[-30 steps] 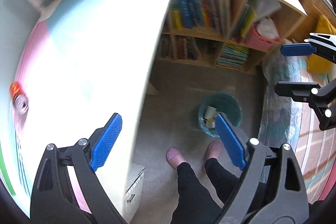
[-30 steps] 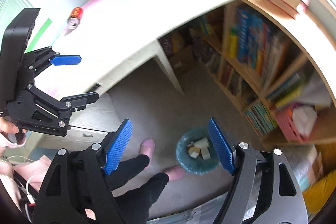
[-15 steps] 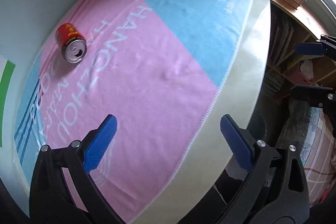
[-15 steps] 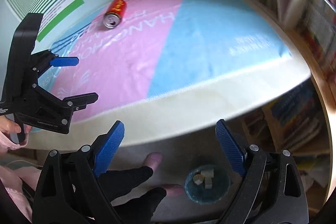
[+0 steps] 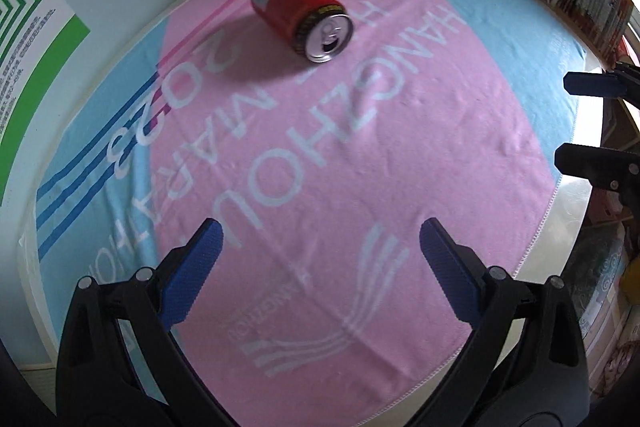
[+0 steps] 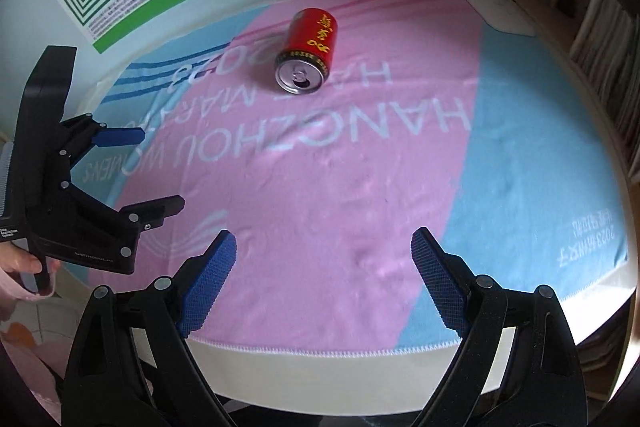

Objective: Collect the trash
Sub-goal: 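Move both open tools back over the table toward the red can, then lower the open right tool around the red drink can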

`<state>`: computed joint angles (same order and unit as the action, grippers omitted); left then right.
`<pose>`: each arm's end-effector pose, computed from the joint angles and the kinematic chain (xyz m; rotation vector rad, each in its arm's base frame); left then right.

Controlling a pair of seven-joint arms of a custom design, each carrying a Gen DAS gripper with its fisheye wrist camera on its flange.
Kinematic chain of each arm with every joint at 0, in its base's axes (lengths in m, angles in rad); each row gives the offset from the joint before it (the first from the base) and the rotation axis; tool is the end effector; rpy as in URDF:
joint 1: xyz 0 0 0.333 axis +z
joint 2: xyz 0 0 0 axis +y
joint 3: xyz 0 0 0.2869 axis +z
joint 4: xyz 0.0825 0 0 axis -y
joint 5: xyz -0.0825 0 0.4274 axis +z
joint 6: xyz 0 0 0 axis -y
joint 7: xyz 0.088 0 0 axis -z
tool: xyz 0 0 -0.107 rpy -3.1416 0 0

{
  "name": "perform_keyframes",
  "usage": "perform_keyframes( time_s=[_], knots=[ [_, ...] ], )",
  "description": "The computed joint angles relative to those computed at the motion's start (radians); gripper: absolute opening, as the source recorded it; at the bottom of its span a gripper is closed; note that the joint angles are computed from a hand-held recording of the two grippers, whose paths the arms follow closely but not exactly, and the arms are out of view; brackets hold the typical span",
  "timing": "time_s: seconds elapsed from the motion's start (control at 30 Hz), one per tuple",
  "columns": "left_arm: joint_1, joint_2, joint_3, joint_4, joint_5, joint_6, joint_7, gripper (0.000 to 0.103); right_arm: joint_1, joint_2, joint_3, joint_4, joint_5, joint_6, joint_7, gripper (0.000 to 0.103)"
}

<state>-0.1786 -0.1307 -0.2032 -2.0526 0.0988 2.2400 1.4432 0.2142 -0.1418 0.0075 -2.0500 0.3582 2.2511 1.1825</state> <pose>0.5490 -0.2205 0.4832 -1.6961 2.3139 -0.3100 0.5745 0.1396 0.4955 -2.2592 1.4469 -0.0774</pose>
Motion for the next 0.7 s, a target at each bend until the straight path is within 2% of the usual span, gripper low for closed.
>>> perform_keyframes(
  time_s=[0.27, 0.7],
  knots=[
    [0.043, 0.026, 0.03, 0.022, -0.006, 0.0, -0.039, 0.096, 0.018, 0.191, 0.036, 0.222, -0.004, -0.058, -0.023, 0.089],
    [0.081, 0.132, 0.048, 0.132, 0.045, -0.021, -0.154, 0.096, -0.002, 0.507, 0.078, 0.62, -0.023, -0.194, -0.062, 0.089]
  ],
)
